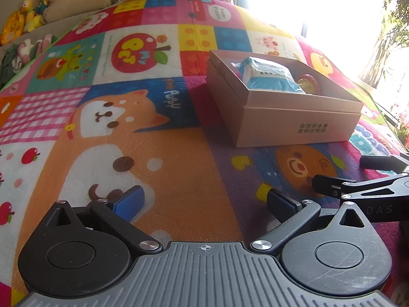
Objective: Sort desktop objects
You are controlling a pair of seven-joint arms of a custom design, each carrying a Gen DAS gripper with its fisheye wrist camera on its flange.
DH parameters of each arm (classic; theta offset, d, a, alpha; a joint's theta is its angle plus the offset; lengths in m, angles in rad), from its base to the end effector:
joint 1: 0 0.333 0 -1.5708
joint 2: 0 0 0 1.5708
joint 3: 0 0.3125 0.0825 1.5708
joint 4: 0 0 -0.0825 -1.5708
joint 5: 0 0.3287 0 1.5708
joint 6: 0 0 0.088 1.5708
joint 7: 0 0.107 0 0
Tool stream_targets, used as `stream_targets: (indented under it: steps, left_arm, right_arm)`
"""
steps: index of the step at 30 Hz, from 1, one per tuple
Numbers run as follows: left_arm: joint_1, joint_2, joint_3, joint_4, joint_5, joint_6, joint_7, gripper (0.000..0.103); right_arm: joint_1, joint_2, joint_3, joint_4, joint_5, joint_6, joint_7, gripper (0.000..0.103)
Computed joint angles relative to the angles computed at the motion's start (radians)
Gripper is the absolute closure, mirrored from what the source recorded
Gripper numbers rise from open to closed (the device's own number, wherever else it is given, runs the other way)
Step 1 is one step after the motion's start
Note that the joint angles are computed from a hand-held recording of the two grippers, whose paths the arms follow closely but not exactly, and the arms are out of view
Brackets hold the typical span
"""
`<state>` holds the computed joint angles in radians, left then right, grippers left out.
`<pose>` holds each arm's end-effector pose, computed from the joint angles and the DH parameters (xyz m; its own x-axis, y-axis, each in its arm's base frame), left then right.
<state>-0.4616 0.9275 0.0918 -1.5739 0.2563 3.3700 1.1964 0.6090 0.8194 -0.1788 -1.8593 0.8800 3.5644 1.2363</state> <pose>0.6328 -0.2950 0.2357 -0.3600 -0.9311 0.0584 -0.6244 0.1940 -0.7566 0.5860 0.1849 0.2274 -0.0840 -0.9964 -0.0145 -0.6439 0.0654 -0.7623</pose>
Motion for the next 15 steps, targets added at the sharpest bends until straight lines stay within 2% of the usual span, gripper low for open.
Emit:
stream_targets:
  steps: [9,15]
  left_arm:
    - [-0.002,0.001,0.000,0.000,-0.004,0.001,0.002,0.000]
    - [-0.032,0.002,0.036,0.002,-0.011,-0.012,0.003,0.000]
  right_arm:
    - [-0.001,0.001,0.001,0.001,0.002,0.001,-0.003,0.000]
    - [-0.002,0.000,0.002,0.001,0.002,0.001,-0.004,0.000]
